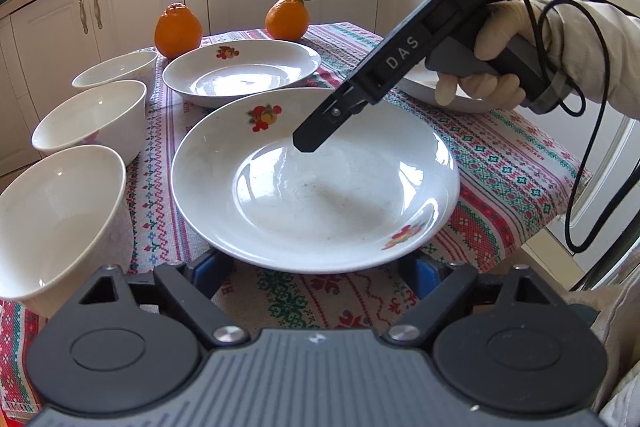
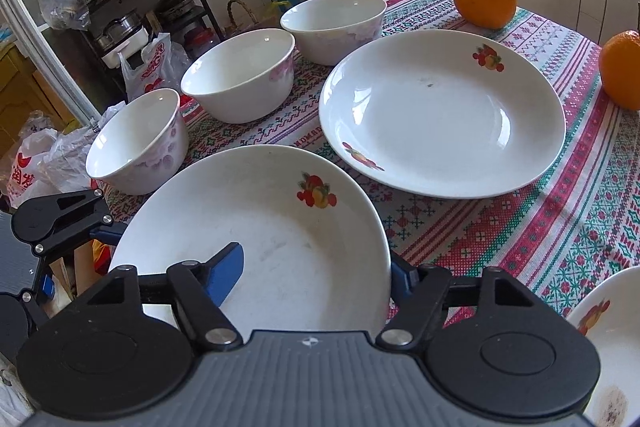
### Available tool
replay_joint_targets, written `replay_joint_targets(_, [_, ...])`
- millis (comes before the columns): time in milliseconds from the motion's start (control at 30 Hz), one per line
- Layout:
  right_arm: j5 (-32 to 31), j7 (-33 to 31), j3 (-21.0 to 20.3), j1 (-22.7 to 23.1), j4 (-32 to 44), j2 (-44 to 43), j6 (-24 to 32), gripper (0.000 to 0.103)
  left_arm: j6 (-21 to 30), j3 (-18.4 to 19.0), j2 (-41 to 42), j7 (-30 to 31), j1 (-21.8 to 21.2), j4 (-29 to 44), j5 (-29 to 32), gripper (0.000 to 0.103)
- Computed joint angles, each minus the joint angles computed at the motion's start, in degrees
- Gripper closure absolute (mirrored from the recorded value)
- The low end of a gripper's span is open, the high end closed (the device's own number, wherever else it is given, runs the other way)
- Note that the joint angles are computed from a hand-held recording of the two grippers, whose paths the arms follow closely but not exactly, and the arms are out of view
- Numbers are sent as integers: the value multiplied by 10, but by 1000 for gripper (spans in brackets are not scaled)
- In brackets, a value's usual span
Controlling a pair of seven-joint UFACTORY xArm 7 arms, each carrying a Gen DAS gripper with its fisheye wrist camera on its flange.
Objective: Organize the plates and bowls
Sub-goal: 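Lift the large plate with the right gripper and carry it over the stained plate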
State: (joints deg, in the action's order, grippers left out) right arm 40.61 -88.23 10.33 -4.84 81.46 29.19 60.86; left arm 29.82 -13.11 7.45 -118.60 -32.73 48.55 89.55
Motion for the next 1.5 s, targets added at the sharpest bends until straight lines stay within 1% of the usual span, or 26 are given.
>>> replay_joint_targets(200, [-14, 22, -1, -2, 38, 23, 39, 25, -9, 2, -1, 5, 4, -1, 4, 14])
replay_joint_targets(333, [-22, 53, -2, -4, 63, 37, 70, 25, -13, 2, 0, 11, 6, -1, 4, 14])
replay_joint_targets(500, [-21, 64, -2, -9, 65, 37, 80, 25, -23, 3, -2, 28, 9, 0, -8, 15])
replay_joint_targets(733, [-12, 54, -2, -16, 57, 24, 86, 25, -39, 6, -9, 51, 13, -1, -21, 15])
replay_joint_targets(967, [3, 43, -9, -25, 49, 8, 79, 25, -48, 6, -13, 95, 17, 14, -33, 15])
replay_joint_targets(1100, [11, 39, -14, -33, 49, 2, 74, 25, -59, 10, -3, 114, 19, 33, -29, 16])
replay_joint_targets(1233, [19, 38, -19, -43, 55, 0, 71, 25, -81, 18, 14, 133, 23, 60, -22, 16])
replay_joint_targets(1300, [23, 38, -21, -49, 59, 1, 68, 25, -91, 21, 25, 150, 24, 75, -25, 16])
replay_joint_targets(1367, [26, 40, -23, -55, 67, 4, 67, 25, -96, 25, 40, 181, 23, 95, -39, 16])
replay_joint_targets(1500, [31, 45, -26, -69, 85, 14, 61, 25, -123, 40, 71, 209, 19, 136, -43, 16])
